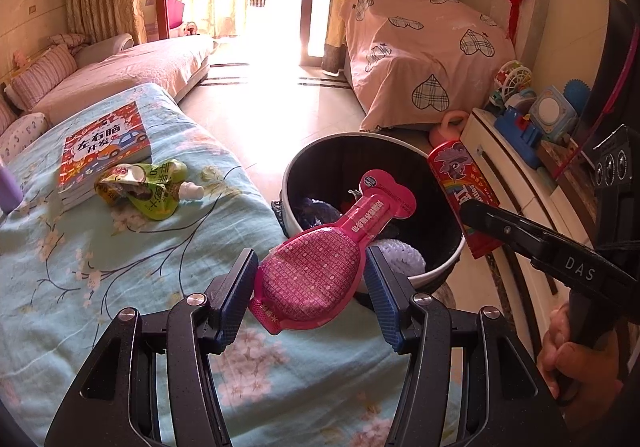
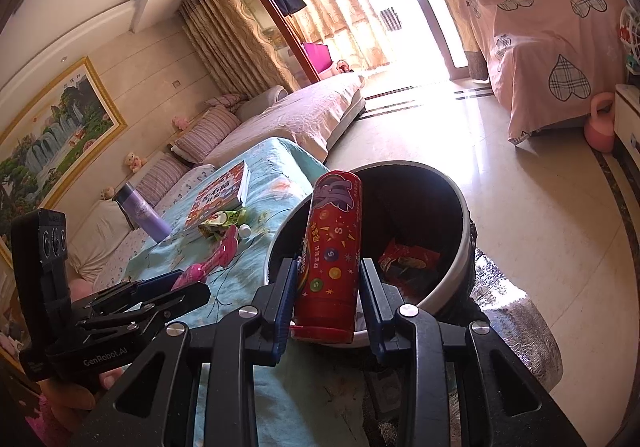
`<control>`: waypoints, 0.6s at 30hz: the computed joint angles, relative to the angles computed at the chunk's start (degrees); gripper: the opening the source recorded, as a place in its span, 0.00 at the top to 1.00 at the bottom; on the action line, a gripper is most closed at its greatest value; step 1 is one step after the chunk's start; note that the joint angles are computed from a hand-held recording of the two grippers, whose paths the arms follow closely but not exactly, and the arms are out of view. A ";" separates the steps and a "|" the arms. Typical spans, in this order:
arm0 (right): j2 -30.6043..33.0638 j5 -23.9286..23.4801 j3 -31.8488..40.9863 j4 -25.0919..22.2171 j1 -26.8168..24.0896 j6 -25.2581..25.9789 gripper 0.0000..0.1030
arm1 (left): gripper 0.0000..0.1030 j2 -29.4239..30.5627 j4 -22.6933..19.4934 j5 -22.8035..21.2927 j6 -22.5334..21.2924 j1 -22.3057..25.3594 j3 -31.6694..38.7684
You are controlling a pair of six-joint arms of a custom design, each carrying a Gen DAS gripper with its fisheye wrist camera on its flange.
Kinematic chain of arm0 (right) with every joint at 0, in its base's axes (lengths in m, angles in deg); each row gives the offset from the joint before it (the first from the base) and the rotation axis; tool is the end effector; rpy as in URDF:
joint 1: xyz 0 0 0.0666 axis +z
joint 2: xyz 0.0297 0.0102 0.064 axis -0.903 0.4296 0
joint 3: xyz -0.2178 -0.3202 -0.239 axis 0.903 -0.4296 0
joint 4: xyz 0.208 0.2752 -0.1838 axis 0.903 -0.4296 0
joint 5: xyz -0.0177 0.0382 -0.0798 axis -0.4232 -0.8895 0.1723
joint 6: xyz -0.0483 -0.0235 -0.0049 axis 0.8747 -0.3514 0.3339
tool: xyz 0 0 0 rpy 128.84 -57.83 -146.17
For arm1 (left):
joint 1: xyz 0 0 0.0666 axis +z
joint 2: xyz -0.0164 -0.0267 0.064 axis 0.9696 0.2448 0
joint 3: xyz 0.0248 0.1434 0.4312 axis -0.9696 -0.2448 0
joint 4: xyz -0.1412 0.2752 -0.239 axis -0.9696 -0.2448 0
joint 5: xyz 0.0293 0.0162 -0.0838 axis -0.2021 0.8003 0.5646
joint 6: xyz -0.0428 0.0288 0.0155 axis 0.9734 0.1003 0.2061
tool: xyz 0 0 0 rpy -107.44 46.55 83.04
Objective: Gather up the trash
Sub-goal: 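Carry the hairbrush and Skittles tube over the bin and open both tools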
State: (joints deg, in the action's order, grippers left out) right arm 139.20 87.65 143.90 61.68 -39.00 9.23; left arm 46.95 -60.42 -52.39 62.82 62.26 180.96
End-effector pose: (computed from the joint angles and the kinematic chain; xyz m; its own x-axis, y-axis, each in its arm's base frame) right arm 0.5435 0.2475 0.3462 -0.4872 0.5034 -0.7136 0.2137 0.8610 0.4614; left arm 0.6720 -0.1771 0.3886 -0.5476 0.4605 -0.6986 0.6903 0.7205 -0.0662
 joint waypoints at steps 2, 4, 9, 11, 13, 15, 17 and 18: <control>0.00 -0.39 -0.19 0.34 -0.42 0.02 0.69 | 0.47 0.11 0.02 -0.28 0.00 -0.22 0.24; 0.04 -0.60 -0.13 0.43 -0.75 0.14 0.69 | 0.47 0.49 -0.19 -0.60 -0.09 -0.42 0.91; 0.18 -0.94 0.14 0.48 -1.17 0.43 0.69 | 0.47 1.46 -0.78 -1.31 -0.42 -0.90 2.51; 0.23 -0.91 0.19 0.41 -1.26 0.53 0.69 | 0.47 1.70 -0.87 -1.61 -0.39 -1.13 2.91; 0.38 -1.05 0.60 0.05 -1.60 0.75 0.69 | 0.47 1.86 -0.77 -1.92 -0.29 -1.34 3.11; 0.58 -0.97 1.06 -0.53 -1.77 0.92 0.69 | 0.47 2.14 -0.86 -2.12 -0.15 -1.51 3.46; 0.78 -1.08 1.43 -0.88 -2.04 1.09 0.69 | 0.47 2.52 -1.03 -2.47 -0.08 -1.72 3.96; 0.89 -1.06 1.62 -1.04 -2.13 1.17 0.69 | 0.47 2.65 -1.11 -2.70 -0.03 -1.87 4.12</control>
